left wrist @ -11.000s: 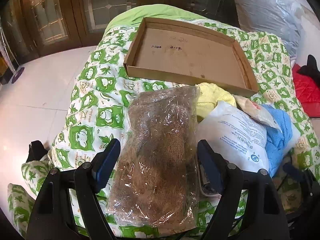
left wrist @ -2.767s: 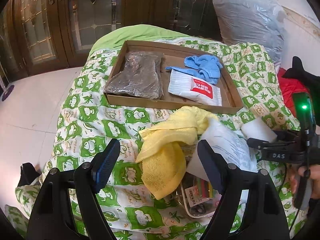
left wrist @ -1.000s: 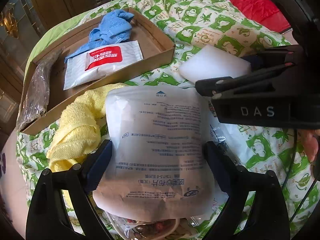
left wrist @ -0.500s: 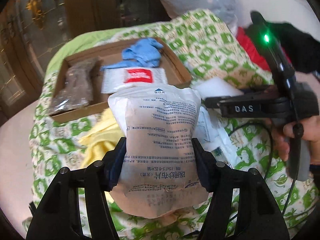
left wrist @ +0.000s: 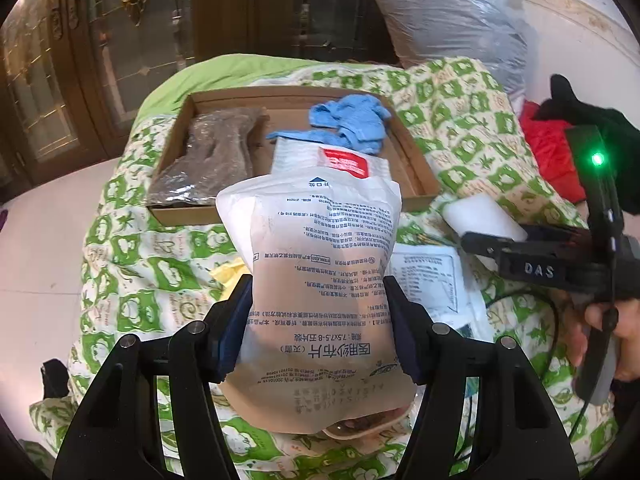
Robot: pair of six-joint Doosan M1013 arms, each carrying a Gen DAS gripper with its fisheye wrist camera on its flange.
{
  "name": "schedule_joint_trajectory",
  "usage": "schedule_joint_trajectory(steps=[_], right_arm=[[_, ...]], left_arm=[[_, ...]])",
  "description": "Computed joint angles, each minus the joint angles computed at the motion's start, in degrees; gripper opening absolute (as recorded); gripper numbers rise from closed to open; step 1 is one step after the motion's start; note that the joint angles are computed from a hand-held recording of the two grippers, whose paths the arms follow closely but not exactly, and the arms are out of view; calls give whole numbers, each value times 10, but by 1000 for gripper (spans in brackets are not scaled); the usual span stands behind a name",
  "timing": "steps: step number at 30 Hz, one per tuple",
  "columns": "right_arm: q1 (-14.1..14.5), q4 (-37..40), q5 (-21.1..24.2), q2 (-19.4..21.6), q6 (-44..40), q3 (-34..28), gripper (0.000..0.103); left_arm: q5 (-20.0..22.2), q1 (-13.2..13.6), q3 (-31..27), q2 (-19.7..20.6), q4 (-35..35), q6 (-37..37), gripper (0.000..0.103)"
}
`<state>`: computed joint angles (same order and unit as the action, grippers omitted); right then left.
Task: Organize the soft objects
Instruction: 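Carry the white bag toward the tray with the left tool while the right tool carries the foam block there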
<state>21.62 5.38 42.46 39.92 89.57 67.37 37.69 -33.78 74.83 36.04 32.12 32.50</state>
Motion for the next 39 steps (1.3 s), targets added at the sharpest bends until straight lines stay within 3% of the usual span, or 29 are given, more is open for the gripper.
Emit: schedule_joint_trajectory(steps=[7, 18, 30, 39], right_arm=[[7, -21, -15, -9, 3, 6, 66], [12, 5, 19, 9, -36, -29, 66], [18, 34, 101, 69, -50, -156, 66], [23, 41, 141, 145, -29, -273, 66]], left_arm=[[-10, 14, 19, -18, 38, -102, 63], [19, 41, -32, 6, 31, -93, 63], [39, 71, -110, 52, 24, -50, 63], [19, 94, -134, 78, -16, -23, 63]])
